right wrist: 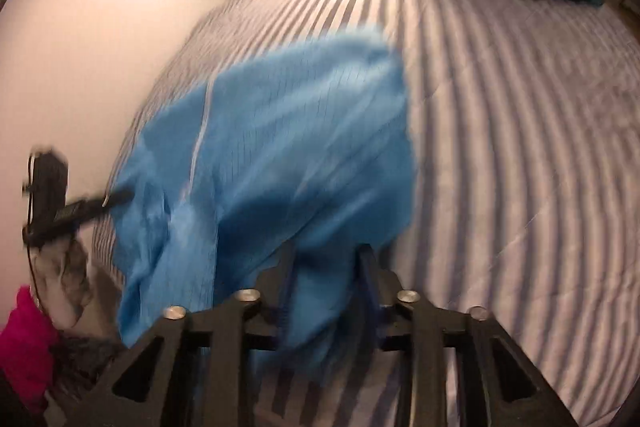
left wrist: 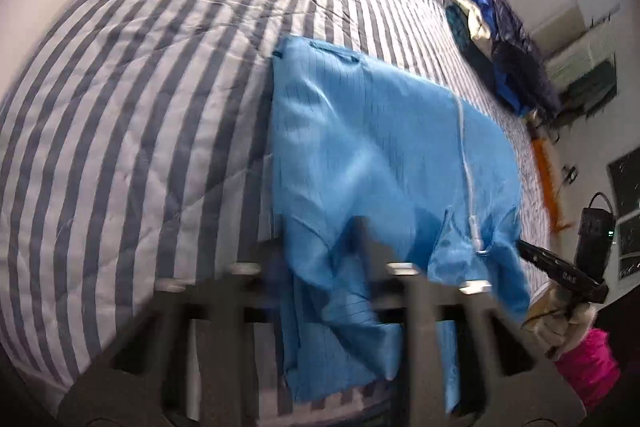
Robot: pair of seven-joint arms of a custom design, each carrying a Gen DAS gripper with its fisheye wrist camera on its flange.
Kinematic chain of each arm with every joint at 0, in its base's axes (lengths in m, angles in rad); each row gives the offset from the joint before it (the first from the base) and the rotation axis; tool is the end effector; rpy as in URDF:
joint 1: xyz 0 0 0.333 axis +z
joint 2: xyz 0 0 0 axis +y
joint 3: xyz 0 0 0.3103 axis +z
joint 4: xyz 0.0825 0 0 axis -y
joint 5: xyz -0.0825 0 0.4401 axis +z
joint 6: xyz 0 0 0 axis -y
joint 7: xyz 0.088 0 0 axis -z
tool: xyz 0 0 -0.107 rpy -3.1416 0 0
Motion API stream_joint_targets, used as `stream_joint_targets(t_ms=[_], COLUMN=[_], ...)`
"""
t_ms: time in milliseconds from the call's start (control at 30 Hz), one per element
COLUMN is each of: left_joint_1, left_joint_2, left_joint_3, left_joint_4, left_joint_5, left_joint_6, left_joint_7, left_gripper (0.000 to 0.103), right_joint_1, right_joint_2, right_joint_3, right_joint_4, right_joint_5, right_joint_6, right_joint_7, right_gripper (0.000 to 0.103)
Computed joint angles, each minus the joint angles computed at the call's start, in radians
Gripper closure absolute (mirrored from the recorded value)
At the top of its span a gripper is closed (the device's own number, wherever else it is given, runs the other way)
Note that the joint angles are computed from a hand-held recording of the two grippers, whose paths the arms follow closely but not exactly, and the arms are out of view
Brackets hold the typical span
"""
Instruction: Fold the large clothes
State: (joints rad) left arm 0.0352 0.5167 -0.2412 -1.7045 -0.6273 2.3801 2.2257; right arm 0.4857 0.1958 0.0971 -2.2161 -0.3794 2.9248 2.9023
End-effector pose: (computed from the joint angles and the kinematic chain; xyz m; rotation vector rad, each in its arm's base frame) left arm 0.7176 -0.1396 0.2812 1.5819 -2.3605 0.8360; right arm 0.5068 0.3615 0.2962 -1.4372 2.1821 -0.0900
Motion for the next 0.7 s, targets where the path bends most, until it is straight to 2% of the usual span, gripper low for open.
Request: stream_joint_targets(t_ms=[33, 100, 167, 200, 267, 333, 433, 467, 500, 600, 700], left_joint_1=[-0.028, -0.039, -0.031, -0.035, -0.034, -0.039, -0.054, -0.058, -0.062, -0.107, -0.099], left_joint_2=[0.003, 0.014, 0.008, 0.003, -0.032, -0.080, -0.089, -0.081, -0.067, -0.029, -0.027], left_joint_3=[0.015, 0.018, 0.010, 0.013, 0.014, 0.010, -0.009, -0.017, -0.020, 0.002, 0.012], left_joint_4=[-0.002, 0.004, -0.002, -0.003, -0.033, -0.077, -0.058, -0.035, -0.011, 0.078, 0.108], left_joint_5=[0.046, 0.077, 0.079, 0.095, 0.101, 0.093, 0.089, 0.087, 0.087, 0.152, 0.169], left_joint_6=[0.039, 0.051, 0.045, 0.041, 0.077, 0.163, 0.240, 0.242, 0.231, 0.173, 0.091], left_joint_7=[-0.010, -0.016, -0.004, -0.003, 0.007, 0.026, 0.076, 0.087, 0.086, 0.009, -0.040], left_gripper=[0.087, 0.087, 0.087, 0.087, 0.087, 0.086, 0.086, 0.086, 0.086, 0.086, 0.086], right_joint_1=[-0.014, -0.006, -0.014, -0.008, 0.010, 0.011, -0.007, -0.011, -0.020, -0.050, -0.058], right_joint_2=[0.012, -0.001, -0.039, -0.068, -0.114, -0.146, -0.125, -0.101, -0.069, 0.014, 0.068], right_joint_3=[0.026, 0.028, 0.027, 0.013, -0.012, -0.015, -0.007, -0.004, -0.005, -0.005, -0.009], right_joint_4=[0.012, 0.026, -0.003, -0.019, -0.028, 0.000, 0.072, 0.106, 0.149, 0.247, 0.286], right_joint_5=[0.036, 0.024, 0.041, 0.007, -0.147, -0.355, -0.645, -0.674, -0.665, -0.497, -0.362], right_joint_6=[-0.020, -0.081, -0.063, -0.066, -0.110, -0.200, -0.241, -0.246, -0.246, -0.227, -0.191], right_joint_7=[-0.053, -0.097, -0.104, -0.077, 0.025, 0.116, 0.253, 0.257, 0.220, 0.031, -0.076], right_gripper=[0.072, 0.073, 0.072, 0.072, 0.068, 0.062, 0.045, 0.040, 0.041, 0.044, 0.048])
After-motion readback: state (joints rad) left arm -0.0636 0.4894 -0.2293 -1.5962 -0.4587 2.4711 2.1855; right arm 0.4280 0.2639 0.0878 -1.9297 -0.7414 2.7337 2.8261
